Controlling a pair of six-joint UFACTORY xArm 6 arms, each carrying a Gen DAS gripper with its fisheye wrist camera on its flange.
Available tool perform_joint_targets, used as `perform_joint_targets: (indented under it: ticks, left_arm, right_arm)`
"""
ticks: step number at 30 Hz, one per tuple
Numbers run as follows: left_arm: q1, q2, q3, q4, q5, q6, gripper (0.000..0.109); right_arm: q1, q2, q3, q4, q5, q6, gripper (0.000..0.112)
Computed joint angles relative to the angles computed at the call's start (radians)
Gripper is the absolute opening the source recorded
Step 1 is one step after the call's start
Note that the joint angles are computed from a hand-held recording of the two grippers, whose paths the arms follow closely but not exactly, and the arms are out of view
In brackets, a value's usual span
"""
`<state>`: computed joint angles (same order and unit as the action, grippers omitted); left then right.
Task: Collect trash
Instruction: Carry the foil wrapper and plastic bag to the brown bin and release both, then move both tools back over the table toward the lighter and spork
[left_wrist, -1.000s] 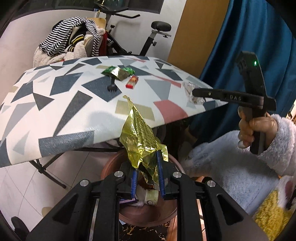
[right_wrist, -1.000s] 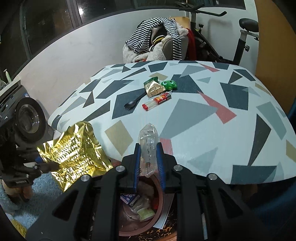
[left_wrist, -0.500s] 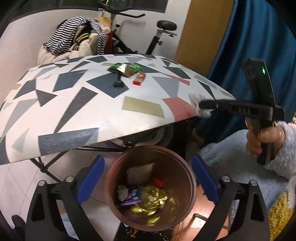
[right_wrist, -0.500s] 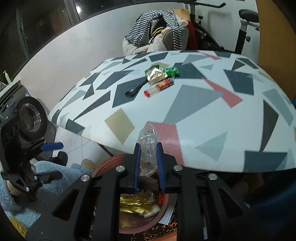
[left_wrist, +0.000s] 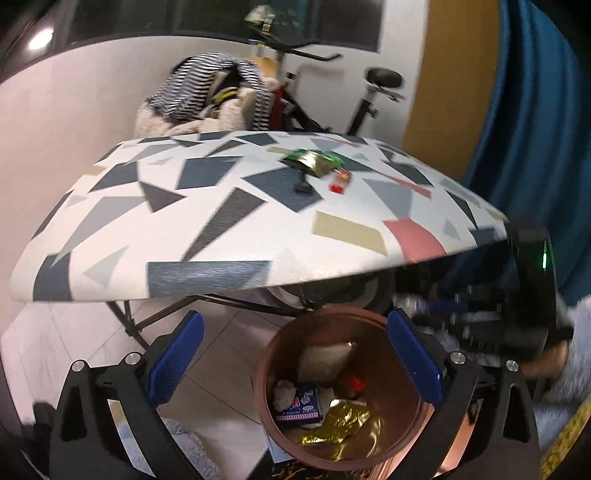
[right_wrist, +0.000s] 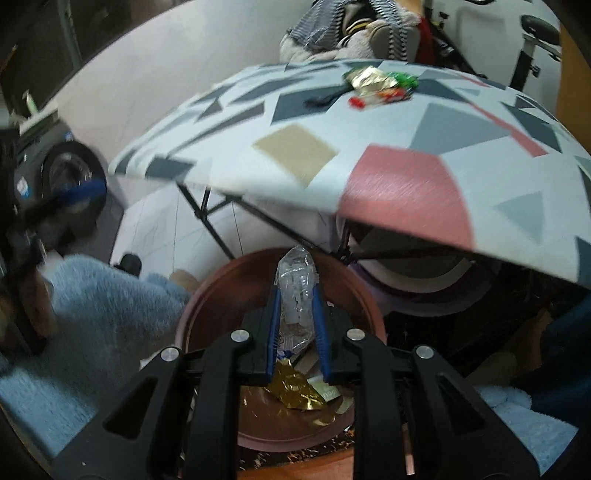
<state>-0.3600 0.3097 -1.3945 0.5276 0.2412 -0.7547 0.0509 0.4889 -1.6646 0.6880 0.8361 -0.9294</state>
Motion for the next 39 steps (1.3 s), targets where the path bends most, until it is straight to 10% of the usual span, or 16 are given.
perform_joint_targets:
  ticks: [17, 23, 39]
  left_arm:
    - [0.001, 0.025, -0.026, -0.045, 0.058, 0.006, 0.097]
    - [0.011, 0.022, -0.021, -0.01, 0.046, -0.06, 0.097]
    - [0.025, 0.003, -0.05, 0.075, 0.078, -0.14, 0.097]
  right_arm:
    - [0.031, 0.009, 0.044, -0.091, -0.036, 0.028, 0.029]
    - [0.034, -0.022, 0.086, -0.063, -0.096, 0.002, 0.094]
    - [0.028, -0.044, 0.086, -0.085, -0.222, 0.055, 0.097]
